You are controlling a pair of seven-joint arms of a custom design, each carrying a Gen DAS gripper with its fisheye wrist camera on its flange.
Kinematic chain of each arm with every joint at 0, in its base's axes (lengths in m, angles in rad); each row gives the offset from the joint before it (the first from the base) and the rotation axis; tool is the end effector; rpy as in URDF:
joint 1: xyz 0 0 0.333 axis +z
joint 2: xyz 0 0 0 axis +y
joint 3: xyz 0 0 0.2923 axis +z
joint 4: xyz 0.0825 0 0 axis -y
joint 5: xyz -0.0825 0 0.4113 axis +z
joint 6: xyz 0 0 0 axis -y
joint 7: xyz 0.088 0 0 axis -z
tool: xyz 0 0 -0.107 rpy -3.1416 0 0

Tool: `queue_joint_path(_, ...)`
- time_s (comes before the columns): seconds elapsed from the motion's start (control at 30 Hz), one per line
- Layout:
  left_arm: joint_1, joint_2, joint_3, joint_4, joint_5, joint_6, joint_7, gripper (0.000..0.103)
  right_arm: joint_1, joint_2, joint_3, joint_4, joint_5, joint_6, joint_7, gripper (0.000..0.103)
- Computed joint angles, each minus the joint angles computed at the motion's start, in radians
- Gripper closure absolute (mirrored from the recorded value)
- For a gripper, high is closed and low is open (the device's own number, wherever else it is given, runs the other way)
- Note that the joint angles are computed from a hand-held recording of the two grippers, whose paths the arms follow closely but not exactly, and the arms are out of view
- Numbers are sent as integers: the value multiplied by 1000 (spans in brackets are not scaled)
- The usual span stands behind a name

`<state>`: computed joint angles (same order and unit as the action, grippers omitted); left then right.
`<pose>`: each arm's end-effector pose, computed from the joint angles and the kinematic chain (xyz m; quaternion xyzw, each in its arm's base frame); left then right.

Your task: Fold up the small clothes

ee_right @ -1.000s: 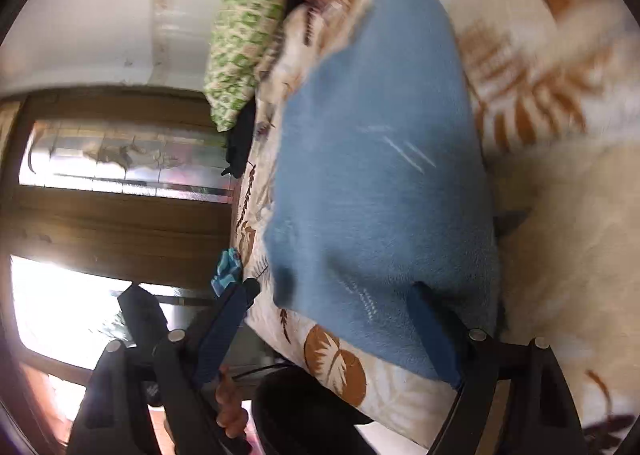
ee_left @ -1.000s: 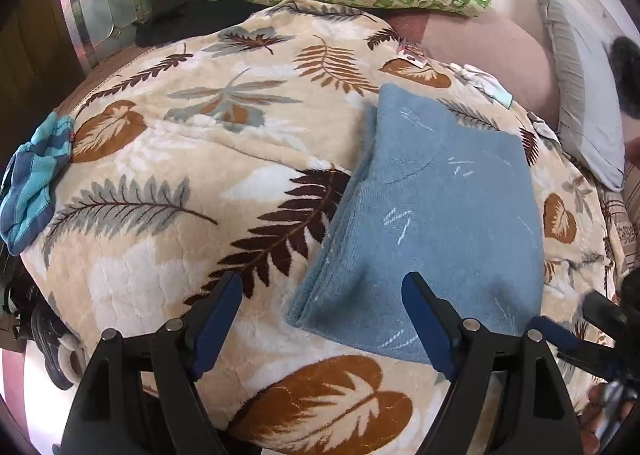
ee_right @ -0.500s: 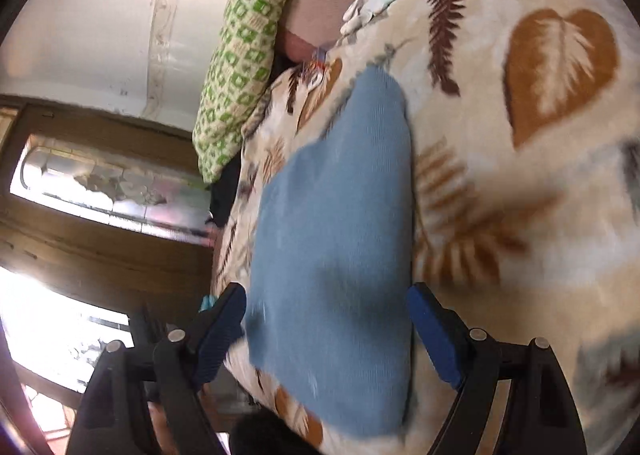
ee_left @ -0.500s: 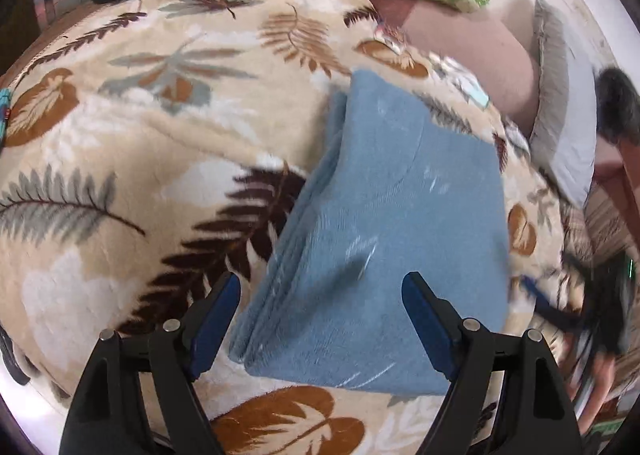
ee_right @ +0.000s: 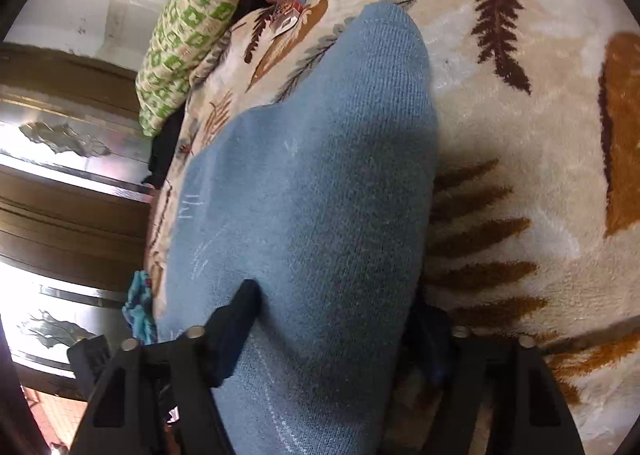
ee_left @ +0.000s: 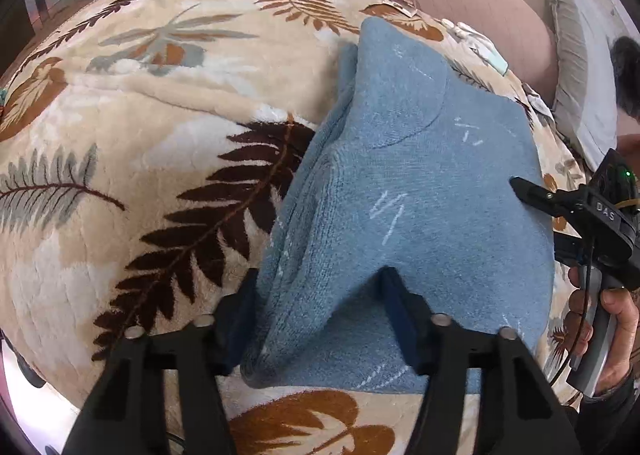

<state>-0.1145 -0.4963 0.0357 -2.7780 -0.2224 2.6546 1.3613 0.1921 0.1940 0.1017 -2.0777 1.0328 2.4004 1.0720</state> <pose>0.4185 -0.0283 0.3551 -0.7907 0.5789 -0.1934 0.0472 0.5805 0.1815 0.3103 -0.6691 0.6453 0.1888 0.3166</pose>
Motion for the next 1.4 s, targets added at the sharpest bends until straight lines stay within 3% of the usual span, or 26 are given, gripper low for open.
queue_joint_path(0.27, 27, -27, -42, -7, 85, -1, -39, 75, 18, -34, -2, -22, -22, 33, -9, 49)
queue_joint_path(0.63, 40, -110, -100, -32, 215, 29, -147, 80, 68, -158, -11, -79, -20, 116, -89, 59)
queue_joint_path(0.83, -28, -170, -84, -11, 231, 41, -158, 81, 96, -266, -35, -108, -35, 137, -112, 60)
queue_joint_path(1.03, -129, -227, -76, -12, 190, 64, -158, 81, 67, -408, -109, -183, -119, 69, -92, 60)
queue_joint_path(1.17, -193, -120, -77, -7, 154, 72, -166, 81, 37, -420, -165, -245, -87, 34, -147, 60)
queue_joint_path(1.23, -211, -21, -85, 18, 137, 43, -165, 78, 25, -342, -185, -244, -120, 14, -135, 56)
queue_joint_path(1.27, -205, 10, -96, 17, 134, 45, -173, 71, 15, -304, -179, -243, -180, 27, -75, 53)
queue_joint_path(1.3, -206, 7, -99, 0, 128, 71, -165, 69, -19, -262, -138, -265, -229, 79, -34, 40)
queue_joint_path(1.33, -200, -18, -104, -14, 132, 81, -165, 67, -32, -254, -133, -278, -208, 97, -42, 31)
queue_joint_path(1.4, -208, -61, -76, -24, 105, 65, -151, 63, -34, -296, -156, -321, -55, 110, -120, 28)
